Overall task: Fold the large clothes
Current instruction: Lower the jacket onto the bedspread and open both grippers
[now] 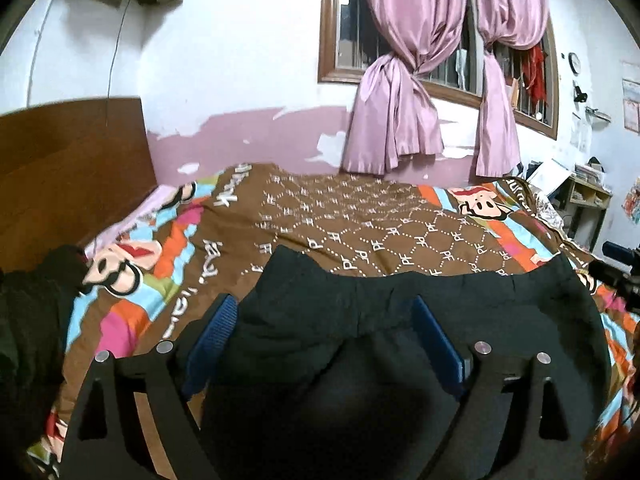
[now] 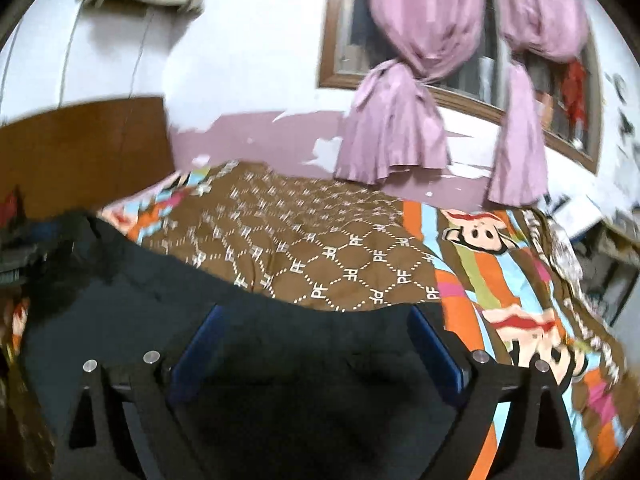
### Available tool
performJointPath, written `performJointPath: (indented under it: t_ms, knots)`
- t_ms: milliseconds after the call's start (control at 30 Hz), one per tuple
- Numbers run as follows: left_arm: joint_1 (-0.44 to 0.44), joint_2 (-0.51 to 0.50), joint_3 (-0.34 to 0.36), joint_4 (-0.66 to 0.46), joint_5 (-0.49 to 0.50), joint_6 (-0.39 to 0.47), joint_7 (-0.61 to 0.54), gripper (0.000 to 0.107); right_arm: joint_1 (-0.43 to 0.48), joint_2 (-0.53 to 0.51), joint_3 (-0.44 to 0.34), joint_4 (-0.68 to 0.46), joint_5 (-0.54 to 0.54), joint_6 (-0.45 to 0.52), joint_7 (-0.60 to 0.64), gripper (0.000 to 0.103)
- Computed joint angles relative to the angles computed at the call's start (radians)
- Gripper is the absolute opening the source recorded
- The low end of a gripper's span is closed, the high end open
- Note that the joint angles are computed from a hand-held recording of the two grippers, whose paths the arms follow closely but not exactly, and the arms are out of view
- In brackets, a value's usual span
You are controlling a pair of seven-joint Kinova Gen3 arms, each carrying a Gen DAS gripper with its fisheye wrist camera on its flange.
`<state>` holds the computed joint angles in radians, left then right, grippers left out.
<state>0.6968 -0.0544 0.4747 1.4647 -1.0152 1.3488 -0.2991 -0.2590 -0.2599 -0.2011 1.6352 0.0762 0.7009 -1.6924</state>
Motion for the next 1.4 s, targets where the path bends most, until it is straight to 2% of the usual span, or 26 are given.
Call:
performJointPath:
  t_ms: [133, 233, 367, 433, 500, 667, 867, 933, 1167, 1400]
  knots:
    - [0.052, 0.024, 0.034, 0.006, -0.042, 0.073, -0.054, 0.088, -0.043, -0.027, 0.051, 0.007, -0.079, 0.064, 0.07, 0.092]
    - [0.085, 0.016, 0.027, 0.034, 0.007, 0.039, -0.093, 0.088, -0.085, -0.025, 0.087, 0.003, -0.156, 0.164, 0.166, 0.092]
    - [0.082, 0.005, 0.007, 0.06, 0.121, -0.051, -0.162, 0.088, -0.091, -0.017, 0.091, 0.016, -0.211, 0.24, 0.23, 0.092]
    - [0.081, 0.038, 0.008, 0.037, 0.154, -0.033, -0.199, 0.088, -0.085, -0.007, 0.092, 0.028, -0.234, 0.255, 0.239, 0.092]
    - [0.106, 0.092, -0.005, 0.006, 0.142, 0.021, -0.221, 0.089, -0.071, 0.016, 0.083, 0.03, -0.233, 0.27, 0.231, 0.092]
    - [0.15, 0.131, -0.071, -0.001, 0.119, 0.035, -0.183, 0.095, -0.054, 0.057, 0.069, 0.054, -0.225, 0.216, 0.213, 0.102]
    - [0.11, 0.137, -0.145, -0.015, 0.195, -0.019, -0.155, 0.098, -0.046, 0.094, 0.055, 0.06, -0.184, 0.139, 0.182, 0.103]
    - [0.099, 0.135, -0.152, -0.025, 0.209, -0.024, -0.162, 0.099, -0.045, 0.112, 0.051, 0.052, -0.171, 0.127, 0.157, 0.103]
    - [0.043, 0.114, -0.168, -0.023, 0.247, -0.079, -0.169, 0.102, -0.042, 0.167, 0.084, 0.016, -0.241, 0.106, 0.143, 0.103]
    - [0.001, 0.127, -0.189, -0.072, 0.278, -0.074, -0.172, 0.102, -0.035, 0.232, 0.081, -0.056, -0.236, 0.126, 0.089, 0.103]
